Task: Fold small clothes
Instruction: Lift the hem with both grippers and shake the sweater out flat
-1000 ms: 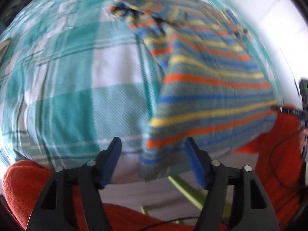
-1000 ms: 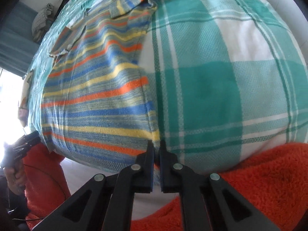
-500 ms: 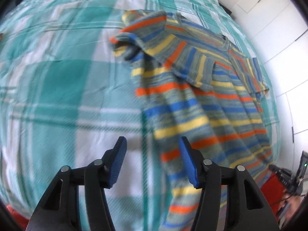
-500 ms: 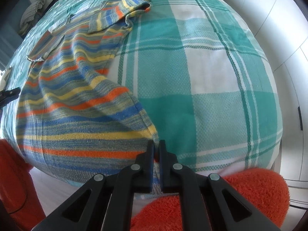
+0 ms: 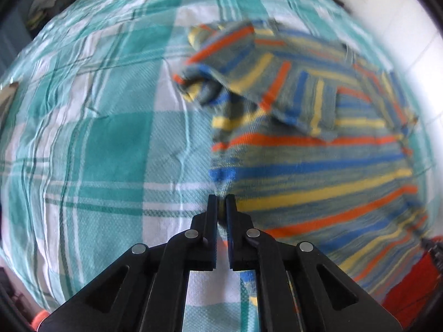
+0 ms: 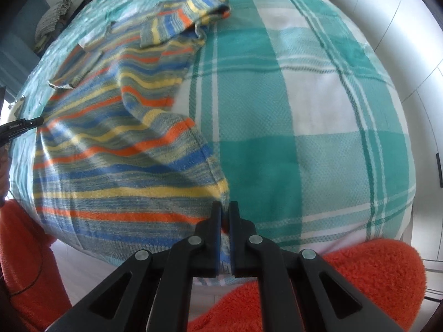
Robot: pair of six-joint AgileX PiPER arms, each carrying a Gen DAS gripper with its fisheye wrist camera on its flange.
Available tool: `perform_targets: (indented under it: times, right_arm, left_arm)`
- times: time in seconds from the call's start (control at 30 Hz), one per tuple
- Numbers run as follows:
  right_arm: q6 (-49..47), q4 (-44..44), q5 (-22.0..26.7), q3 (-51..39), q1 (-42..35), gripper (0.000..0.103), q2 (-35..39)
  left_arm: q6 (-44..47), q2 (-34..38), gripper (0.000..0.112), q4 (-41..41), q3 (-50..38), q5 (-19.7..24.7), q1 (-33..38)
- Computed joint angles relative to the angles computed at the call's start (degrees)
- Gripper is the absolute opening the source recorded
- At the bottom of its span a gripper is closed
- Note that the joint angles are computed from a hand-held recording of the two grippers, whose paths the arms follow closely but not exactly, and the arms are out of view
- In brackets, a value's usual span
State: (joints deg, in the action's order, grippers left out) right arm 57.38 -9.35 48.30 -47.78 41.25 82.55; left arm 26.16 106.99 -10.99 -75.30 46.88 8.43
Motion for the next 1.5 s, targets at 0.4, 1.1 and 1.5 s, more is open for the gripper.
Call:
perform_targets:
  times: [0.4, 1.1, 1.5]
  right_arm:
    - [-19.3, 16.7, -3.3, 3.5, -7.2, 0.056, -2.3]
    - [-40.7, 31.9, 9.7, -0.2, -16.6, 0.007, -8.8]
    - [-29.6, 20.1, 9.6, -4.8, -2.9, 0.008, 5.8]
  left_arm:
    - [19.6, -16.9, 0.073, -5.3, 22.8, 6.8, 15.1]
    - [23.7, -20.9, 0.000, -0.8, 20.4, 17.9, 18.8]
    - [-4.7, -21.5, 0.005, 22.7, 35.3, -2.5, -3.6]
